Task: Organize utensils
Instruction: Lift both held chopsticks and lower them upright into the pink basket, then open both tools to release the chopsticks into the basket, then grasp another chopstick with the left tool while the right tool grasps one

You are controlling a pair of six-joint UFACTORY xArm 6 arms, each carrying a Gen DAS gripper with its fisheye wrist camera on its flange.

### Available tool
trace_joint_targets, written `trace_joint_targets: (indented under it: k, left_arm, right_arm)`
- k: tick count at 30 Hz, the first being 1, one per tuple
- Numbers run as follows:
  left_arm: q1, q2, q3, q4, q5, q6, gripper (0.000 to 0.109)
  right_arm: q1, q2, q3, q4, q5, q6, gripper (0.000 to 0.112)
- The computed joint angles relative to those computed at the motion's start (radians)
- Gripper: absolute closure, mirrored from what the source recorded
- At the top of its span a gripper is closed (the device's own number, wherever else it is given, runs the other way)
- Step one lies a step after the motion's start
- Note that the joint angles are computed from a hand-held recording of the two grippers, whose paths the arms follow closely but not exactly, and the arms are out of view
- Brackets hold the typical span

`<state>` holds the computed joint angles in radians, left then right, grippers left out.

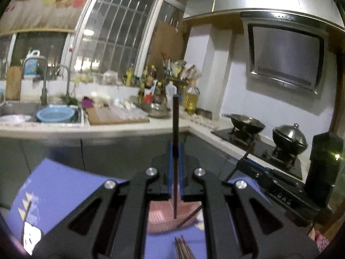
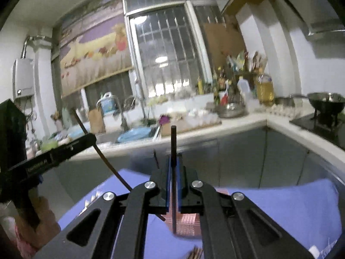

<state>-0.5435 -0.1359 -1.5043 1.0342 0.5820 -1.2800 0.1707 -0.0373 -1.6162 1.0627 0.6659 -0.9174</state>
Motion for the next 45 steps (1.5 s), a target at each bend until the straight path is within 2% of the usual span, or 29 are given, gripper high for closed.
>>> trace_joint_targets:
  k: [5, 10, 13, 15, 17, 21, 22, 24, 25, 26, 28, 31, 32, 34, 36, 38, 39, 40, 41, 42, 43, 44, 45]
  left_arm:
    - [0.034, 0.164, -0.163, -0.132, 0.058, 0.192, 0.104]
    - [0.070, 0.258, -0.179, -0.299, 0.061, 0.322, 0.104]
    - [0.085, 0.284, -0.152, -0.350, 0.066, 0.331, 0.103]
    - [0.090, 0.302, -0.150, -0.446, 0.100, 0.376, 0.102]
    - [0.101, 0.294, -0.122, -0.507, 0.092, 0.387, 0.101]
    - [0.095, 0.214, -0.034, -0.405, 0.068, 0.255, 0.098]
    - [0.091, 0.192, -0.014, -0.371, 0.065, 0.219, 0.097]
    - [0.078, 0.128, 0.038, -0.268, 0.063, 0.114, 0.095]
    - [0.069, 0.095, 0.065, -0.220, 0.063, 0.069, 0.093]
    - [0.056, 0.063, 0.093, -0.178, 0.068, 0.032, 0.093]
    - [0.031, 0.016, 0.131, -0.112, 0.088, -0.023, 0.091]
    - [-0.020, -0.072, 0.233, -0.030, 0.109, -0.089, 0.087]
    - [-0.029, -0.095, 0.269, -0.036, 0.103, -0.086, 0.086]
    - [-0.043, -0.121, 0.326, -0.071, 0.091, -0.062, 0.085]
    - [-0.055, -0.137, 0.398, -0.150, 0.058, -0.005, 0.085]
    - [-0.064, -0.133, 0.469, -0.273, 0.011, 0.081, 0.085]
    - [-0.068, -0.128, 0.495, -0.325, -0.009, 0.117, 0.085]
    - [-0.074, -0.117, 0.516, -0.378, -0.027, 0.152, 0.085]
    - [-0.081, -0.102, 0.541, -0.444, -0.051, 0.195, 0.085]
    - [-0.086, -0.091, 0.555, -0.486, -0.067, 0.225, 0.085]
    - [-0.094, -0.078, 0.570, -0.540, -0.085, 0.261, 0.085]
    - [-0.100, -0.069, 0.578, -0.570, -0.095, 0.279, 0.085]
    - [-0.112, -0.056, 0.586, -0.601, -0.103, 0.296, 0.085]
  right_arm:
    - [0.047, 0.143, -0.136, -0.140, -0.057, 0.088, 0.107]
    - [0.056, 0.240, -0.171, -0.233, -0.019, 0.171, 0.107]
    - [0.061, 0.245, -0.141, -0.271, -0.008, 0.209, 0.107]
    - [0.051, 0.253, -0.144, -0.276, 0.047, 0.241, 0.106]
    - [0.039, 0.251, -0.143, -0.261, 0.101, 0.260, 0.105]
    - [0.015, 0.203, -0.104, -0.175, 0.143, 0.249, 0.101]
    - [0.013, 0.178, -0.082, -0.164, 0.134, 0.243, 0.095]
    - [0.018, 0.120, -0.022, -0.166, 0.083, 0.231, 0.069]
    - [0.022, 0.085, 0.016, -0.155, 0.043, 0.214, 0.045]
    - [0.026, 0.045, 0.065, -0.119, -0.005, 0.181, 0.030]
    - [0.028, -0.051, 0.174, -0.004, -0.088, 0.084, 0.023]
    - [0.028, -0.174, 0.321, 0.088, -0.186, 0.029, 0.013]
    - [0.017, -0.233, 0.390, 0.171, -0.195, -0.024, 0.013]
    - [-0.030, -0.285, 0.456, 0.211, -0.119, -0.054, 0.013]
    - [-0.067, -0.340, 0.543, 0.162, -0.061, -0.030, 0.013]
    - [-0.071, -0.396, 0.661, 0.064, -0.075, 0.018, 0.016]
    - [-0.070, -0.415, 0.708, 0.017, -0.076, 0.033, 0.020]
    - [-0.068, -0.432, 0.762, -0.055, -0.068, 0.066, 0.040]
    - [-0.066, -0.437, 0.788, -0.105, -0.061, 0.095, 0.054]
    - [-0.064, -0.441, 0.826, -0.172, -0.041, 0.135, 0.061]
    - [-0.062, -0.442, 0.852, -0.214, -0.027, 0.153, 0.073]
    - [-0.051, -0.450, 0.895, -0.276, -0.035, 0.178, 0.080]
    - [-0.042, -0.462, 0.925, -0.308, -0.047, 0.196, 0.083]
